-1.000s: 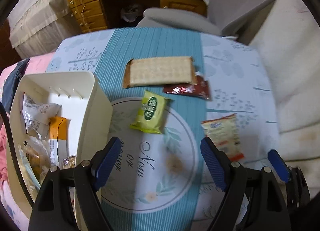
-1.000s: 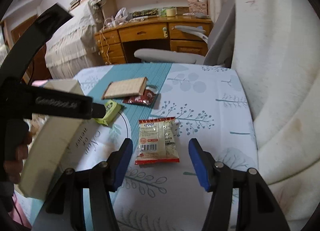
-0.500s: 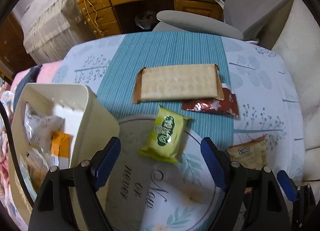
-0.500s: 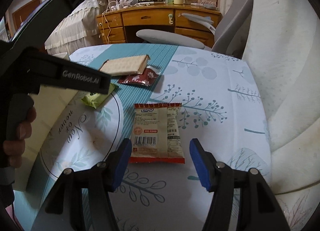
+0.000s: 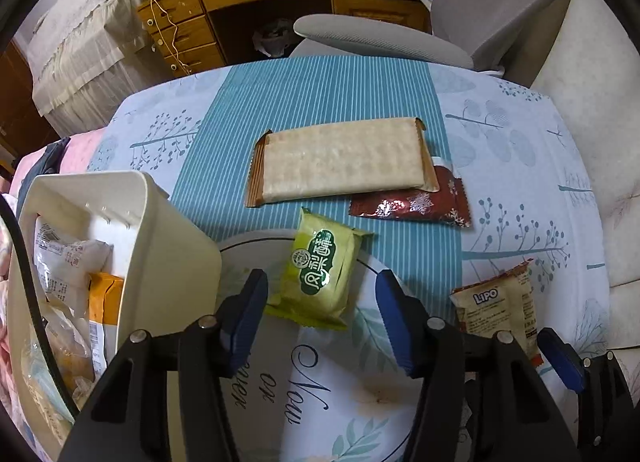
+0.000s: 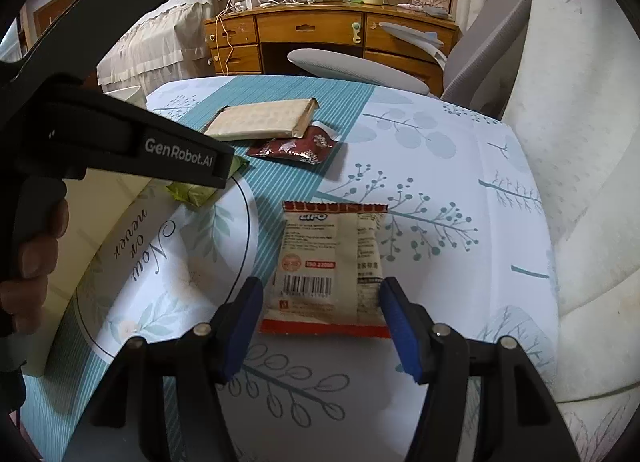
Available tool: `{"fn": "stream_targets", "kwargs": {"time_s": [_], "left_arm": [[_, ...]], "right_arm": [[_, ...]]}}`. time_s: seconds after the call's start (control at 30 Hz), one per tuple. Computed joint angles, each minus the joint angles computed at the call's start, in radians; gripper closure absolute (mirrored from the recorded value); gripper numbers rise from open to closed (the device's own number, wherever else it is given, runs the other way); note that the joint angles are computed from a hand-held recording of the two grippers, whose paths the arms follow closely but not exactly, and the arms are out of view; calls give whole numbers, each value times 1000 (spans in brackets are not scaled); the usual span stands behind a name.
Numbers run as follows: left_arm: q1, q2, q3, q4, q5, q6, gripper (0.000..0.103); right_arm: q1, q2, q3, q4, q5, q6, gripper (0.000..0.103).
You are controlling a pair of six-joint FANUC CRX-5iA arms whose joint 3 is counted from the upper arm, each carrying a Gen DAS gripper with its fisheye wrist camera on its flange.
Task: Organize snacks
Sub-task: 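Grasp the green snack packet with the left gripper while the right grasps the LIPO packet, then carry the green packet and LIPO packet into the white tray and release both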
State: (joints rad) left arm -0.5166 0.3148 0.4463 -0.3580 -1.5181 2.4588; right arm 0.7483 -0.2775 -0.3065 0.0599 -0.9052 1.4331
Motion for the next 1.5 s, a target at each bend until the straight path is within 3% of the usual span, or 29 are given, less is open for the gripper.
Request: {"fn": "stream_targets", "kwargs": {"time_s": [0.2,0.5,0.8,1.1,1.33,1.5], "left_arm": [[32,8,-26,51,-1,-3,53],[44,-13,-71,57,57,-5,55],[44,-3,-55,86,50,-57,67],[34,-20,-80,175,34,-42,67],[3,-81,-159,261,52,-8,68],[-22,-143,-205,289,81,19,68]], "right_arm": [[11,16,2,17,-14,-5,34],[2,32,10,9,-23,5,33],[0,49,33,2,-50,6,35],[-21,71,103,-58,-188,2,37],[-63,60,145,-132,-321,-48,38],[-40,18,134,-129,-372,-93,38]]}}
